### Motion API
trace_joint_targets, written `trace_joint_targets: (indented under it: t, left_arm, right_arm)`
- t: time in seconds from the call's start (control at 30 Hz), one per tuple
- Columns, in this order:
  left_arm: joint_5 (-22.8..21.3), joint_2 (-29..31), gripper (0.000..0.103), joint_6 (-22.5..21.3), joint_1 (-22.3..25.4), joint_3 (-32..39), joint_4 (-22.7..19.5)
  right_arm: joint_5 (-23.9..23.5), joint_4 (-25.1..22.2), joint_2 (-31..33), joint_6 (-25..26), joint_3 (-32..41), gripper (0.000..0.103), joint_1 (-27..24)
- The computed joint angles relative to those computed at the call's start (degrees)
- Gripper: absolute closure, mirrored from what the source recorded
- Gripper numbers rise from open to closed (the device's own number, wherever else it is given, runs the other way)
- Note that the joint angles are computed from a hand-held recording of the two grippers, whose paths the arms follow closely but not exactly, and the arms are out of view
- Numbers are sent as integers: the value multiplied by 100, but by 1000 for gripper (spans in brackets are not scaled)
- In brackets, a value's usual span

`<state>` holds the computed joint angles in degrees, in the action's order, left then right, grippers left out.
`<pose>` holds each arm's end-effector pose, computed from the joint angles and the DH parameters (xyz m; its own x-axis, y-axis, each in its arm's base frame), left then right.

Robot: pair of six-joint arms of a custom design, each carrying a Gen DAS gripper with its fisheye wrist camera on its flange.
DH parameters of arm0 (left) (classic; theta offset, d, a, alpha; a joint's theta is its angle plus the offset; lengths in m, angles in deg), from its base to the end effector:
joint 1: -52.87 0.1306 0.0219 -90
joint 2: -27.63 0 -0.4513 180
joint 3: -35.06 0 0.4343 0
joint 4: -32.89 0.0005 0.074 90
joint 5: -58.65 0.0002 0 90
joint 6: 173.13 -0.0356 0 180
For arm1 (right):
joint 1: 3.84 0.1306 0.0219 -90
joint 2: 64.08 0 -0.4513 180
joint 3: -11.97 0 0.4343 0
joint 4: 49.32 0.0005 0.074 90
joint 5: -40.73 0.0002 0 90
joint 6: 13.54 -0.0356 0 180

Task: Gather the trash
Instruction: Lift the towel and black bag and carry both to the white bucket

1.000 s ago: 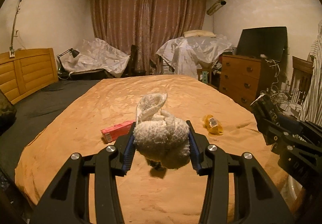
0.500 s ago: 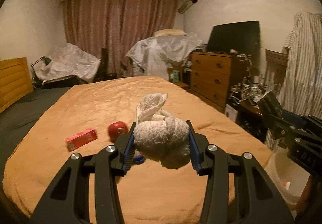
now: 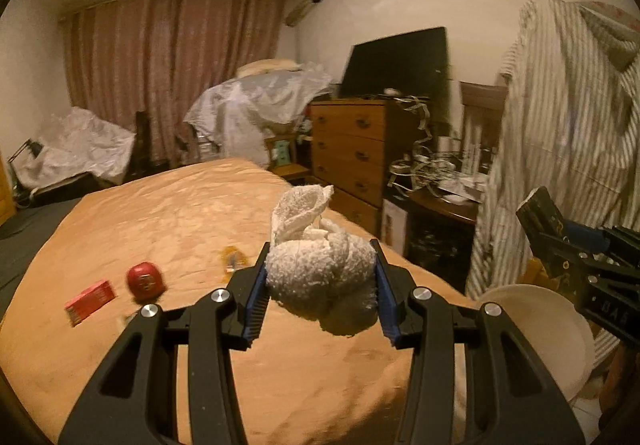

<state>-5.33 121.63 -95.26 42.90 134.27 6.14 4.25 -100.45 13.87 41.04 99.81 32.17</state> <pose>0.5728 -0.1171 0.5811 -0.2364 0.2333 -0.9432 0.6210 0.7829 0.0380 0.3625 0.2275 0.5837 -0.3537 0.1689 -0.9200 0.4228 0.9062 0.0039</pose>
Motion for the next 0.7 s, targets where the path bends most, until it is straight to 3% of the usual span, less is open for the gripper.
trace_joint_targets:
  t: [0.17,0.37,0.5,0.7]
  left_arm:
    - [61,-30,59,-219,-376,-79,-223]
    - [151,34,59,-631,-844,-74,-803]
    - [179,234,59,-984,-1074,143,-1486]
    - [49,640,59,-1605,-1367,594,-2533]
  right_arm:
    - [26,-681,-494,-456,-340,60,-190]
    - [-507,-1284,-952,-633,-639,60,-713]
    - [-1360,-1473,-1175,-481,-826,60,-1306]
    - [-3025,-1714,-1195,123,-970,60,-2402]
